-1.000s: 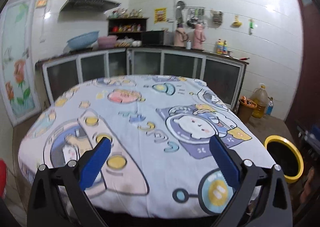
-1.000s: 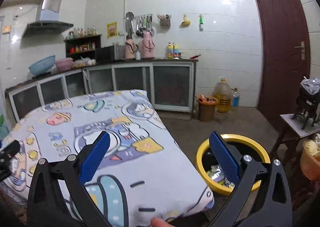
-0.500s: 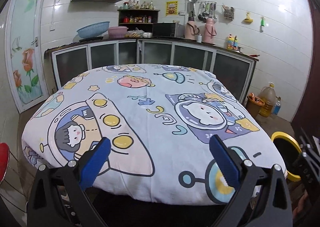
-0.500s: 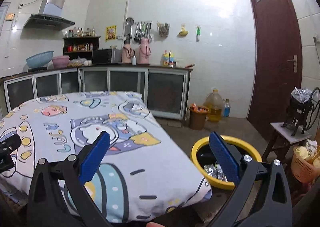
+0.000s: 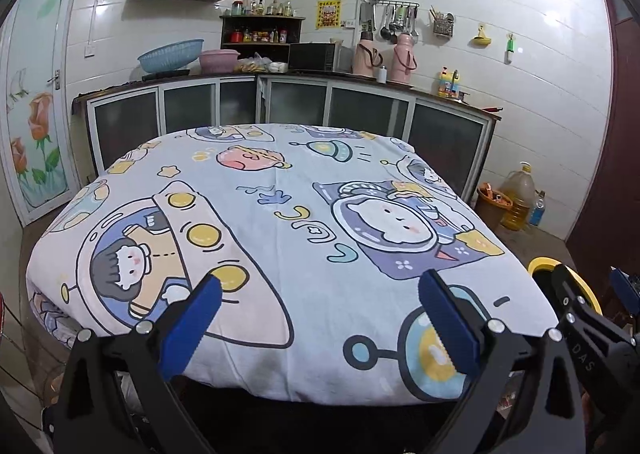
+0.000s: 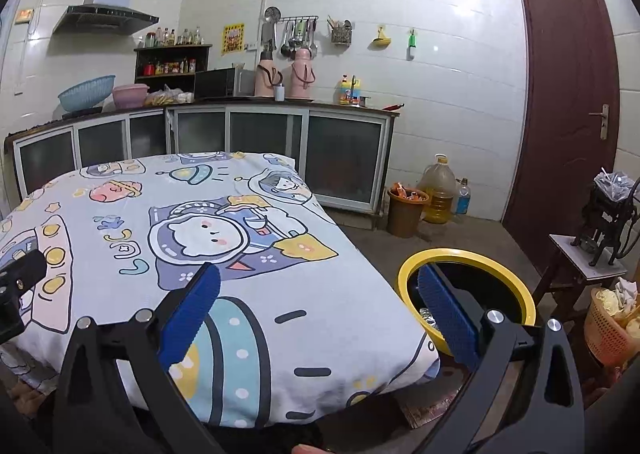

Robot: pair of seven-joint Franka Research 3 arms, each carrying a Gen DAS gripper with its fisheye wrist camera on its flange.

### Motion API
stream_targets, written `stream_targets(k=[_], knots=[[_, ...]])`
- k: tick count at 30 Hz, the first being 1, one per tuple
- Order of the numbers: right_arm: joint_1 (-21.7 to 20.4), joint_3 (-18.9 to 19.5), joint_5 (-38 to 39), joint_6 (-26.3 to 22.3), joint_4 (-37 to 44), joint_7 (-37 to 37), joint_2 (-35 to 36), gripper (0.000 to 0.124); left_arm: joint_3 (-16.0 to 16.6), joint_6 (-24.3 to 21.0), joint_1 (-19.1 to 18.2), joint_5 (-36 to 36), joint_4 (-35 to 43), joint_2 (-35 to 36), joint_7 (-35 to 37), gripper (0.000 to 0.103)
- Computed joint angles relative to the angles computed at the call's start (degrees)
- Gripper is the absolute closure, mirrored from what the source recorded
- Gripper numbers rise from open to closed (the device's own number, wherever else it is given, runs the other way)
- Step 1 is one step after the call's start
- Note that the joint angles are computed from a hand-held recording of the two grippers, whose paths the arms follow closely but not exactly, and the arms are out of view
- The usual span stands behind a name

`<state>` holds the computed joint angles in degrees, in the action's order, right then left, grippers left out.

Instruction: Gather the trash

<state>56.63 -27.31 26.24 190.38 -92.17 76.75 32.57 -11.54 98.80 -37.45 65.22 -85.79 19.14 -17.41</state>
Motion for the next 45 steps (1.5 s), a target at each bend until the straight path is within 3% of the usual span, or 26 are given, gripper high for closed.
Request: stream_targets(k=[23,45], knots=[[2.68,-5.03,-3.84,-2.49,1.20,5.77,2.01,0.029,-0.22,0.29,0.43,-0.13,-0.77,-0.55,-0.41,0.008],[1.89,-4.59,-7.87,-3.09,0.94,9.39,1.74,0.029,0.01,0.84,0.41,0.07,-0.15,-0.26,0.56,0.008]])
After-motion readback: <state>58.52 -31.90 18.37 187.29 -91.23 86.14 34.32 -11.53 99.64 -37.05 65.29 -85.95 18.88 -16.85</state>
